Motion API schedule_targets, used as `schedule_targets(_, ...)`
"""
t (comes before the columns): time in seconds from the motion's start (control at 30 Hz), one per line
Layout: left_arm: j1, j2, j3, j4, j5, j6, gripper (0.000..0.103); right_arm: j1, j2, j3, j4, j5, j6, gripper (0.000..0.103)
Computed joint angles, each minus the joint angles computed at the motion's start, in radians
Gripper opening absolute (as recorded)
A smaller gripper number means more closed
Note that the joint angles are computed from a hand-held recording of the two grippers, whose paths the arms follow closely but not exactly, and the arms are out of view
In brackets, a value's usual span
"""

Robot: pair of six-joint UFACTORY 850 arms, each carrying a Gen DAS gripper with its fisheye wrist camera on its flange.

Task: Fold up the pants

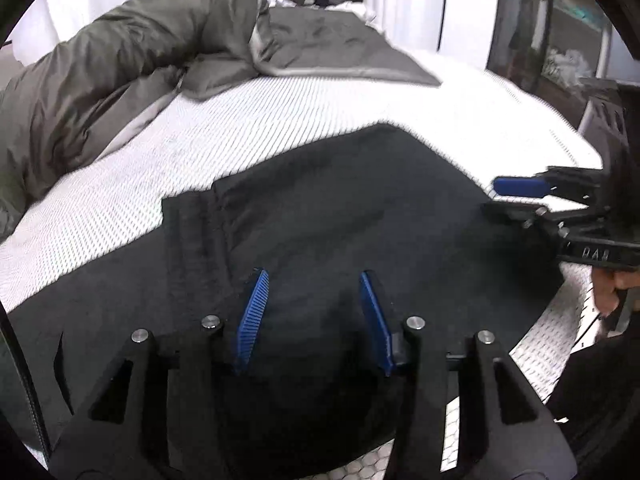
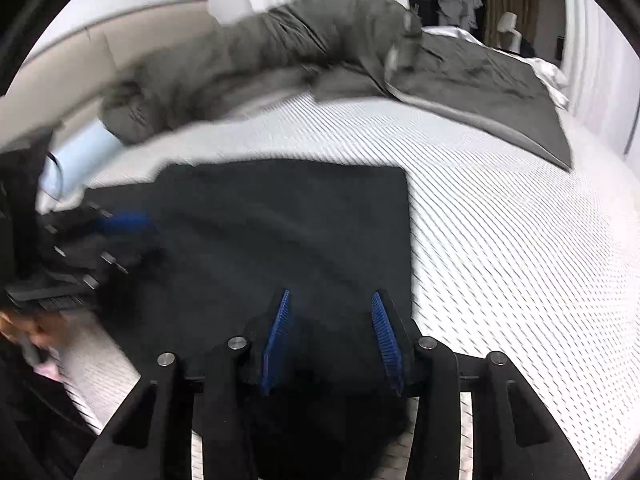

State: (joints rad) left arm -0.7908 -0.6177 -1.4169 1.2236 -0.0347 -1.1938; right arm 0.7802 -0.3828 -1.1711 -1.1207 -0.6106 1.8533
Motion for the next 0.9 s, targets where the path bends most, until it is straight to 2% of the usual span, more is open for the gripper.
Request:
schedule_targets(0.13, -0.004, -0.081, -0.123, -0.382, -0.083, 0.355, 0.044, -0.035, -0.084, -0.111, 0.067, 0.072, -0.112, 0.045)
schedule_targets(0.23, -0.001, -0.168, -0.249, -0.693, -0.194, 0.669, 0.038, -0.063, -0.193, -0.226, 0.307, 0.073, -0.374, 0.044)
schedule_targets(0.27, 0.002, -0.192, -0.285, -0.752, -0.227, 0.738, 0.029, -0.063, -0.218, -0.25, 0.342, 0.042, -0.43, 0.044)
schedule_targets(0.3, 0.008, -0.204, -0.3, -0.77, -0.233, 0.766, 0.025, -0.06, -0.224, -0.252, 0.338, 0.028, -0.444, 0.044)
schedule_targets(0.33, 0.017, -0.205, -0.3, -0.824, -0.221, 0.809, 0.025, -0.062, -0.221, -0.254, 0.347, 0.011, -0.457, 0.044)
schedule_targets(0.43, 0.03, -0.177, -0.262, -0.817, -0.191, 0.791, 0.023, -0.05, -0.212, -0.25, 0.309, -0.189, -0.417, 0.044)
schedule_targets(0.47, 0.034, -0.17, -0.249, -0.843, -0.181, 0.817, 0.022, -0.058, -0.196, -0.22, 0.301, -0.201, -0.382, 0.046)
schedule_targets(0.53, 0.041, -0.165, -0.237, -0.878, -0.163, 0.848, 0.022, -0.078, -0.143, -0.147, 0.284, -0.131, -0.283, 0.046)
schedule_targets(0.6, 0.041, -0.142, -0.211, -0.876, -0.149, 0.828, 0.022, -0.077, -0.108, -0.121, 0.266, -0.122, -0.235, 0.047)
schedule_targets(0.63, 0.047, -0.128, -0.199, -0.921, -0.131, 0.869, 0.022, -0.074, -0.096, -0.118, 0.241, -0.121, -0.212, 0.047)
schedule_targets(0.67, 0.049, -0.106, -0.177, -0.925, -0.088, 0.869, 0.023, -0.065, -0.07, -0.103, 0.176, -0.097, -0.15, 0.047)
schedule_targets(0.73, 0.052, -0.096, -0.178, -0.862, -0.061, 0.802, 0.026, -0.061, -0.05, -0.097, 0.108, -0.046, -0.085, 0.049)
schedule_targets(0.77, 0.053, -0.111, -0.208, -0.879, -0.075, 0.819, 0.028, -0.067, -0.06, -0.12, 0.089, -0.006, -0.085, 0.049)
schedule_targets(0.83, 0.061, -0.176, -0.313, -1.037, -0.156, 0.957, 0.028, -0.075, -0.099, -0.173, 0.116, 0.04, -0.152, 0.049)
schedule_targets(0.87, 0.064, -0.218, -0.375, -1.105, -0.207, 1.007, 0.028, -0.087, -0.138, -0.221, 0.167, 0.063, -0.238, 0.049)
schedule_targets(0.9, 0.067, -0.24, -0.404, -1.13, -0.226, 1.032, 0.028, -0.096, -0.178, -0.271, 0.232, 0.071, -0.339, 0.049)
